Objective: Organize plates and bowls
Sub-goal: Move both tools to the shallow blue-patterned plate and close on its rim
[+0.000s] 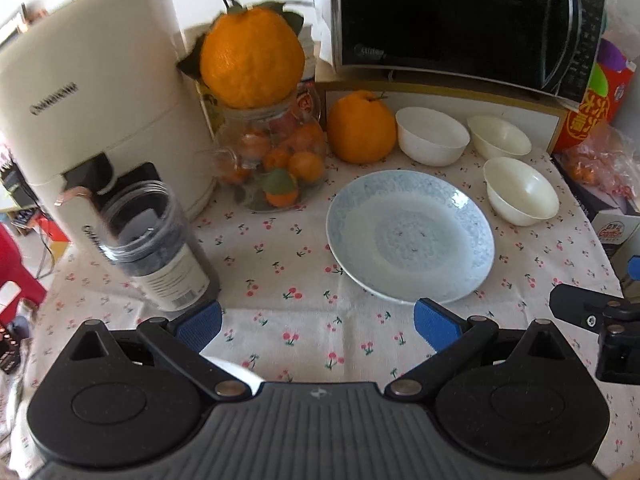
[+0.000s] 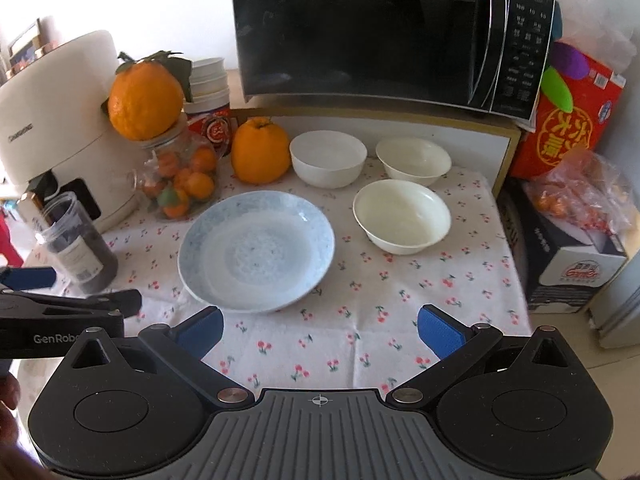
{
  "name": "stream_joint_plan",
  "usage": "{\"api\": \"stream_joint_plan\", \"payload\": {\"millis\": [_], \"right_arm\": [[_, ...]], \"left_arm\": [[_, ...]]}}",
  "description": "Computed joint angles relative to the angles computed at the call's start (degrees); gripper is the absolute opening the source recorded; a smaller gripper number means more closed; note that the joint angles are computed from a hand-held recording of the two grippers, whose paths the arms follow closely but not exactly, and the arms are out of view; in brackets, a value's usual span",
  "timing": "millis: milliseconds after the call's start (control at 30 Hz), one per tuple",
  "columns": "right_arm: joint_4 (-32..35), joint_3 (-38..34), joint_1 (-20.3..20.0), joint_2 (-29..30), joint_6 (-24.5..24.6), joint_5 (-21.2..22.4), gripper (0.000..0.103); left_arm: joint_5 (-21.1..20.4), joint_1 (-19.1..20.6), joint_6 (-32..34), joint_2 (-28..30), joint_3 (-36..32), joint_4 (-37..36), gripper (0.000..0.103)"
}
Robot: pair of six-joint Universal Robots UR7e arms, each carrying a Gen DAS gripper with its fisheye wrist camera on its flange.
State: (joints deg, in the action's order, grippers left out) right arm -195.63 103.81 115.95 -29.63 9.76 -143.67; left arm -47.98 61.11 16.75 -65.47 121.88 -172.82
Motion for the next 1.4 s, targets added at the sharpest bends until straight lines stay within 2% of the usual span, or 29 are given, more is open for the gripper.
{"api": "stream_joint_plan", "payload": {"millis": [67,167,333,467,700,900,1033,1200,1400], "right_arm": [[-2.97,0.01,-1.53,0.58,-0.86,2.9,0.103],[0.43,-1.33,-3.53,0.16,0.98,6.55,0.103],[-0.44,-3.19,-6.67,0.78,3.64,12.87,0.103],[-1.6,-4.75,-8.67,1.77,5.1,16.17,0.102],[-4.2,-5.96,-11.78,3.01,8.16,20.99,0.098],[-7.33,-5.57,-14.12,3.67,12.1,24.52,0.088],[-8.39,-5.4,-15.17,4.07,14.57,25.29,0.079],[-9.12,-5.38,-16.27,4.68,16.55,26.53,0.055],[-8.69,-5.86,-16.49,5.41,16.43,25.25,0.037]], "left_arm": [[-0.78,1.17,-0.3,1.4,-1.67,0.66,0.102],[-4.09,3.49,-1.93,3.08,-5.25,4.93,0.099],[-8.44,6.4,-4.89,5.14,-9.13,6.91,0.098],[-10.23,7.52,-4.55,6.63,-11.19,7.81,0.093],[-15.95,10.1,-5.17,9.03,-14.72,9.69,0.084],[-20.61,11.46,-4.71,10.74,-16.21,9.53,0.074],[-21.46,11.65,-5.1,11.61,-16.64,8.58,0.067],[-22.52,11.86,-4.76,11.94,-16.56,6.81,0.061],[-22.73,12.32,-4.01,12.37,-16.59,4.86,0.043]]}}
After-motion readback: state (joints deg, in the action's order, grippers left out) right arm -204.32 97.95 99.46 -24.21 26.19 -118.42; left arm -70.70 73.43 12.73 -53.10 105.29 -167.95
